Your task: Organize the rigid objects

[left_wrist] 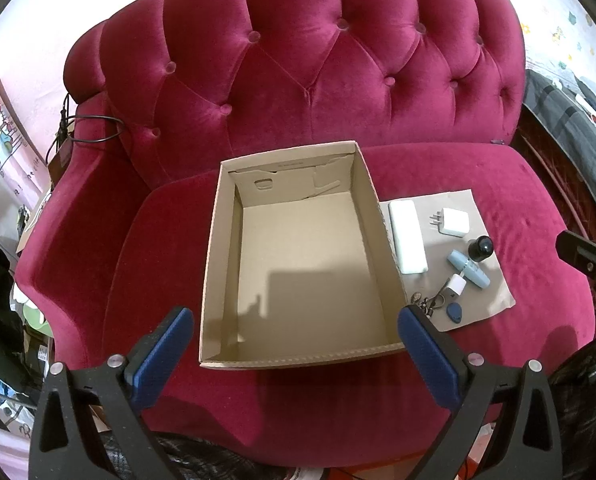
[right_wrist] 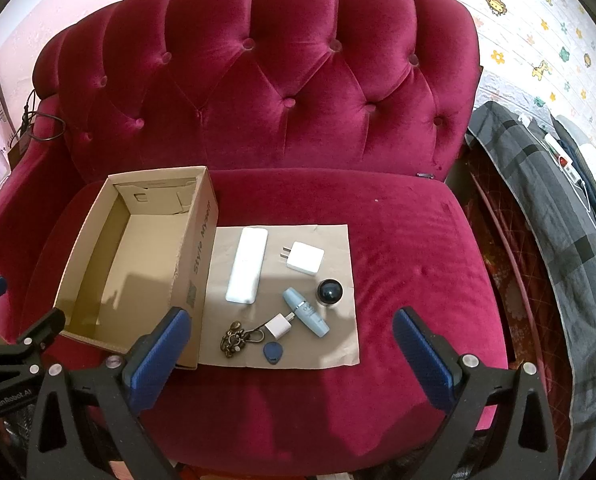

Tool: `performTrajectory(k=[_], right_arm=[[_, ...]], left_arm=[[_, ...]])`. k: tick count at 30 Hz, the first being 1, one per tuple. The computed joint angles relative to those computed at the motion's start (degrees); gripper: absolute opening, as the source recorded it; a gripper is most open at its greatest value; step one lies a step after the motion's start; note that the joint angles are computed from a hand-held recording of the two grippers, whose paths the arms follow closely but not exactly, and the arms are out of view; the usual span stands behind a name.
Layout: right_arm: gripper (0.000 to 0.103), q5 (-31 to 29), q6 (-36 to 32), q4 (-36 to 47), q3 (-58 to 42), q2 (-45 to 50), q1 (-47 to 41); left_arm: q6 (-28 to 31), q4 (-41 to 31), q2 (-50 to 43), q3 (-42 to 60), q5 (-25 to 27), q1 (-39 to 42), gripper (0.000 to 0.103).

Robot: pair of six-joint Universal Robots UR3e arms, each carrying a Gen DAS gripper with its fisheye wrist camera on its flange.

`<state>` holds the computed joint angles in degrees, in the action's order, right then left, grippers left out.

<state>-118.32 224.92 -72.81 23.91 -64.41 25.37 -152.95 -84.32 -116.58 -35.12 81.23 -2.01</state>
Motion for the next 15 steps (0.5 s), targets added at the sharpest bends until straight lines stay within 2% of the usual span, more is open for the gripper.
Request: performTrajectory(k=[9,15], right_arm=[[0.103,0.0,-0.5,0.7,-1.9,1.3,-0.2],[0.103,-0.3,-0.9,-1.0,0.4,0.4,-0.3]], left_arm=[[-0.2,-3.0,-2.6,5.3,-0.6,0.4,0.103],[-0.4,-5.0,-4.7,9.5,-1.0,0.5,0.103]])
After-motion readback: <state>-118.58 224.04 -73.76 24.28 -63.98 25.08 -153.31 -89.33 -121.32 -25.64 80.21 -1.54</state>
